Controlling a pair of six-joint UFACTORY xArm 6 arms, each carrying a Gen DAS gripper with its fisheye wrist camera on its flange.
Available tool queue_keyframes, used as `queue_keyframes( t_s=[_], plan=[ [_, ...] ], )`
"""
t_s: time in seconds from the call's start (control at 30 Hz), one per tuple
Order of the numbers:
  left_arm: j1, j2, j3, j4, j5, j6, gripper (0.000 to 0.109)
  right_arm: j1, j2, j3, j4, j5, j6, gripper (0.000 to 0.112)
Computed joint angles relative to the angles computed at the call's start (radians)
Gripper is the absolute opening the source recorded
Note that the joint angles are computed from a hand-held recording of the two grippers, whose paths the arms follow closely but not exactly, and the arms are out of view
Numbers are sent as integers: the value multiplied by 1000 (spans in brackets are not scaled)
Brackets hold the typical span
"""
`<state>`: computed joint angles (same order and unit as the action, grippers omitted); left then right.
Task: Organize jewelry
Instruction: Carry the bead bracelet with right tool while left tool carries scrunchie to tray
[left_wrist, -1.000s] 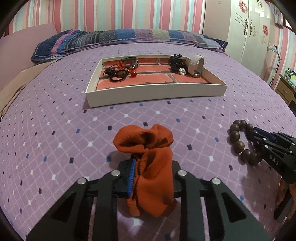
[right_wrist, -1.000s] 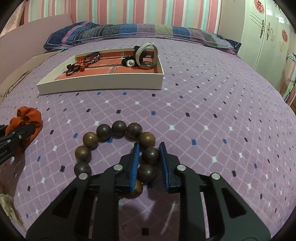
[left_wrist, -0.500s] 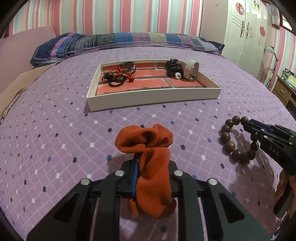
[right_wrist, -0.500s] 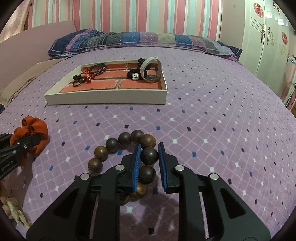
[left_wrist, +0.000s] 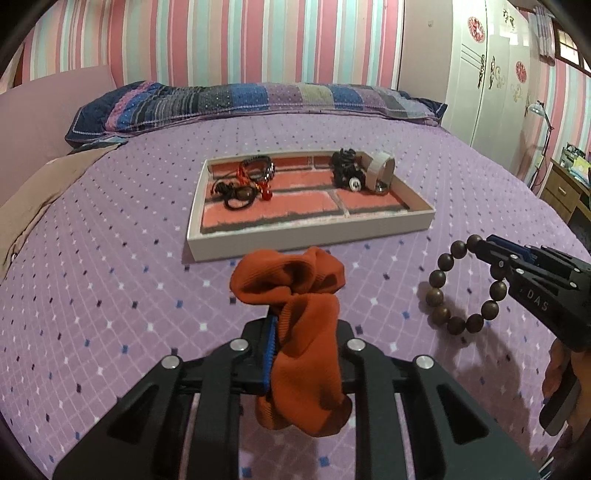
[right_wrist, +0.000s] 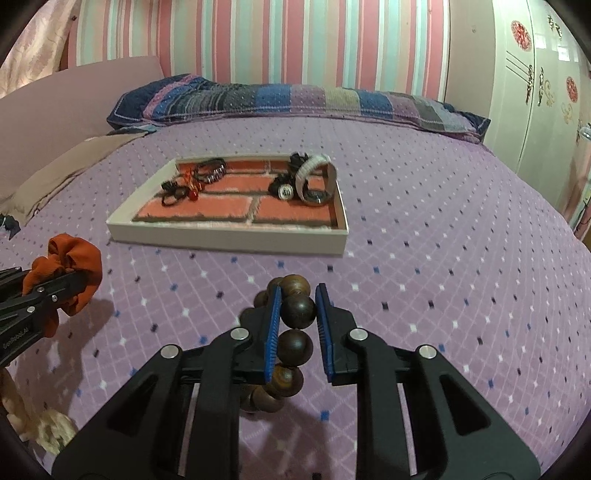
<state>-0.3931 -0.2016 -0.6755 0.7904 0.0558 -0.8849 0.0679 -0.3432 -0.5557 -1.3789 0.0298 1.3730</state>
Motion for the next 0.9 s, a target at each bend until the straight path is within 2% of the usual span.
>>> queue_keyframes(
  t_s=[0.2, 0.4, 0.5, 0.6, 0.77, 0.9],
  plan=[
    [-1, 28, -84, -41, 32, 62, 19, 11, 34, -72, 83, -9, -84, 20],
    [-4, 128, -215, -255, 59, 261, 19, 20, 112, -174, 238, -1, -242, 20],
    [0, 190, -295, -260, 88, 266, 19, 24, 173, -239, 321, -5, -321, 20],
    [-2, 259, -373, -341, 104, 325, 19, 36, 245, -319, 394, 0, -395, 20],
    [-1, 368, -510, -343, 147, 325, 19, 50, 363, -438, 514, 23, -514, 20],
    [-1, 458, -610, -373, 177, 343, 19, 49, 443, -505, 660, 20, -638, 20]
  ],
)
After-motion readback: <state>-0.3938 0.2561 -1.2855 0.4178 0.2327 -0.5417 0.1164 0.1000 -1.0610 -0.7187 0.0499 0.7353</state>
